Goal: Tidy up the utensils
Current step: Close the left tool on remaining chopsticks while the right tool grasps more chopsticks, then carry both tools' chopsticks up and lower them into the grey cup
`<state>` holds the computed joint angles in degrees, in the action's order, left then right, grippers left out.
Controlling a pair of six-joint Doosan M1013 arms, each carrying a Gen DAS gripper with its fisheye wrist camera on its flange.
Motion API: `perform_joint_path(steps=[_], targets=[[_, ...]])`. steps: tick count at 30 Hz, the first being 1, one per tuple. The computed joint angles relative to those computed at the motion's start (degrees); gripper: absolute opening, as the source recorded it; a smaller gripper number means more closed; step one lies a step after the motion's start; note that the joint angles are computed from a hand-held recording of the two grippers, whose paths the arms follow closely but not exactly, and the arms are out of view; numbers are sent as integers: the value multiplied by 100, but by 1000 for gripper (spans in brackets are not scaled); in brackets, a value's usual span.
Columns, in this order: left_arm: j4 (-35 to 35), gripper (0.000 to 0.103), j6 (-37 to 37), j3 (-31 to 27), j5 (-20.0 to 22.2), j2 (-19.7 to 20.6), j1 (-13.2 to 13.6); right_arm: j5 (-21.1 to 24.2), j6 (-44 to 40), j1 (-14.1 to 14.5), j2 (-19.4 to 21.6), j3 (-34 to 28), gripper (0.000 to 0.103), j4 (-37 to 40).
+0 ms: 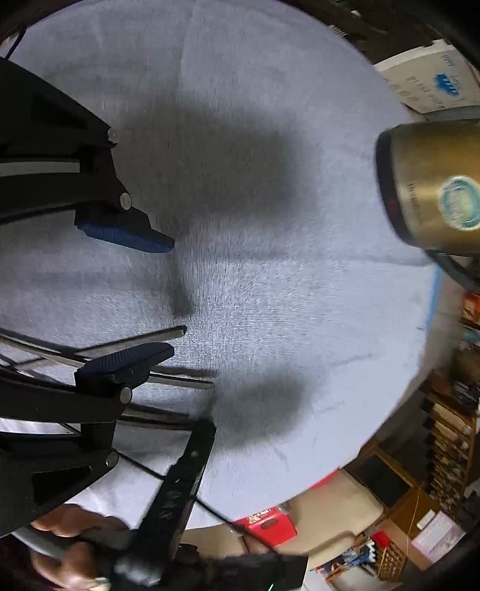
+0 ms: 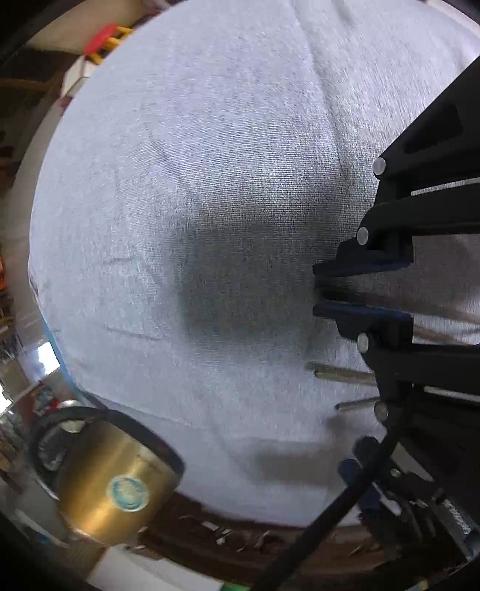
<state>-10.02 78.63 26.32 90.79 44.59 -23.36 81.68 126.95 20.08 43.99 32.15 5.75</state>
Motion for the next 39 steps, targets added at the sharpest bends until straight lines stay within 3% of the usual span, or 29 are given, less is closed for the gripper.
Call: perform_joint_path(steps=[3,8,11,13,16,17,24,28,36,39], targets=[[-29,52,-145,-112,118,114,-38,-104,-127,21,-54,99,9,-89],[-94,52,-303,-126,73,131,-72,-990,-225,-64,-548,988,9,116],[141,43,-313,-77,45,105,-146,-1552,-324,-114,-912,1542,9,211],[255,23,-316,-15,-14,85,-195,-1885,-355,-154,-1113,1833,9,310],[394,6,-286,-31,-62,101,-256,-2259,-368,-163,-1356,2142,9,311],[378,6,-260,36,-127,68,-266,-2375,-369,-160,-1435,2237,9,307],[619,6,-364,881,-1092,-545,-258,-3048,-598,-144,-1975,2771,9,195],[809,5,-342,1436,-1912,-1105,-219,-3539,-584,-23,-2318,3036,8,-107],[1046,5,-275,2408,-2997,-2059,-249,-4087,-65,378,-2873,3360,7,-1277],[1261,5,-305,2469,-3158,-2240,-272,-4144,167,543,-3023,3421,7,-1767]])
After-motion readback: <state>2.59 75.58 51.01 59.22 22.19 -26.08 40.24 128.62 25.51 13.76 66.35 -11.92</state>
